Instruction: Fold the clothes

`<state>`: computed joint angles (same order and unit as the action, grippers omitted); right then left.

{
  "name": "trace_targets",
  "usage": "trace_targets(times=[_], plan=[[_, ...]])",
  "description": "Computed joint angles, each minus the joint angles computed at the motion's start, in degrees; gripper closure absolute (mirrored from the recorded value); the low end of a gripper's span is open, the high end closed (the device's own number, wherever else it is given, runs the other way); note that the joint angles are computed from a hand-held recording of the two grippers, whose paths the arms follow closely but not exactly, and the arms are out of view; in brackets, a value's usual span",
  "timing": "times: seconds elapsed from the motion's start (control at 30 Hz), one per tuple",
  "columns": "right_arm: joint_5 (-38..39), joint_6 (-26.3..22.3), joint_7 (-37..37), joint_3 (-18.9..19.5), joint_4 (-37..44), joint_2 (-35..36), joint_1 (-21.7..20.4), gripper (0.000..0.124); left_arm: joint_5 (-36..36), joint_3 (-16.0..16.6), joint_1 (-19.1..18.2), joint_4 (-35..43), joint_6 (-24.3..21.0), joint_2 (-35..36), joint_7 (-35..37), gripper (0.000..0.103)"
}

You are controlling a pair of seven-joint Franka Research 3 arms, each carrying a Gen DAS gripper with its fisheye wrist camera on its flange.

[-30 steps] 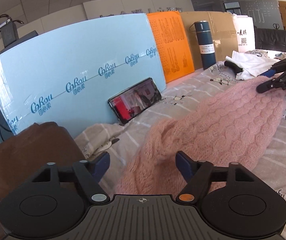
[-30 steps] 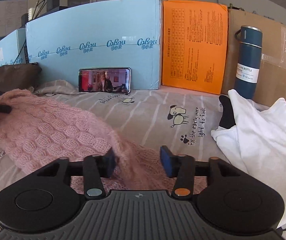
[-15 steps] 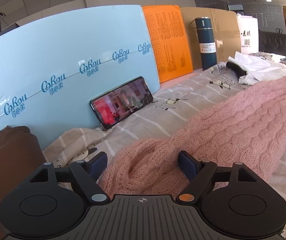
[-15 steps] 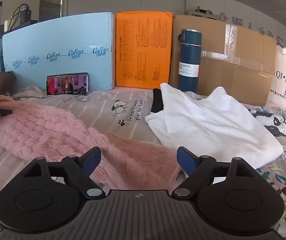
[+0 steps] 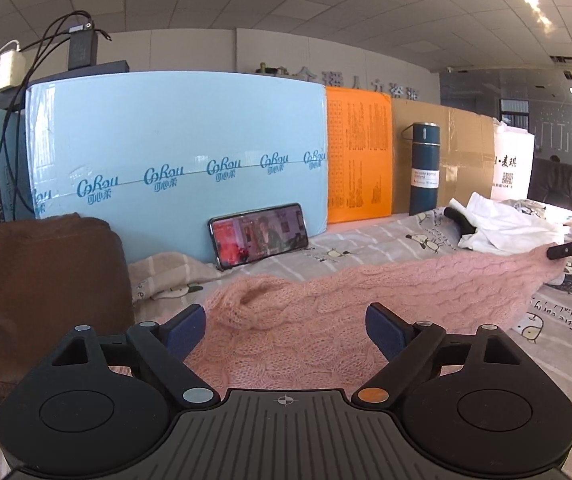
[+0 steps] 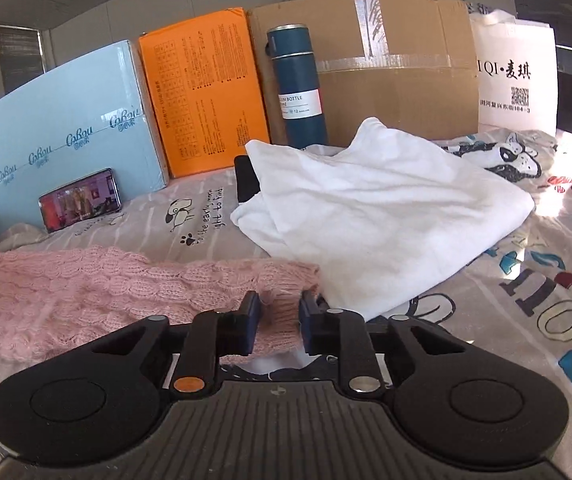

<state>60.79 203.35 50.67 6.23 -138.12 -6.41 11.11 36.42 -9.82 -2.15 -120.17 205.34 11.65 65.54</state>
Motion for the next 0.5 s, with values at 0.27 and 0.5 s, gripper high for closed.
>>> trace_targets(times=[0.27, 0.5], plan=[[0.8, 5.5, -5.8, -0.9, 9.4, 4.8, 1.8, 0.12, 0.7, -0.3, 0.9, 0.5, 0.2, 1.1, -2.3, 0.014], [17.3, 7.7, -17.6, -2.9, 20.1, 11.6, 4.5, 0.122, 1.7, -0.4, 1.3, 0.4, 0.6, 1.2, -3.2, 0.014]])
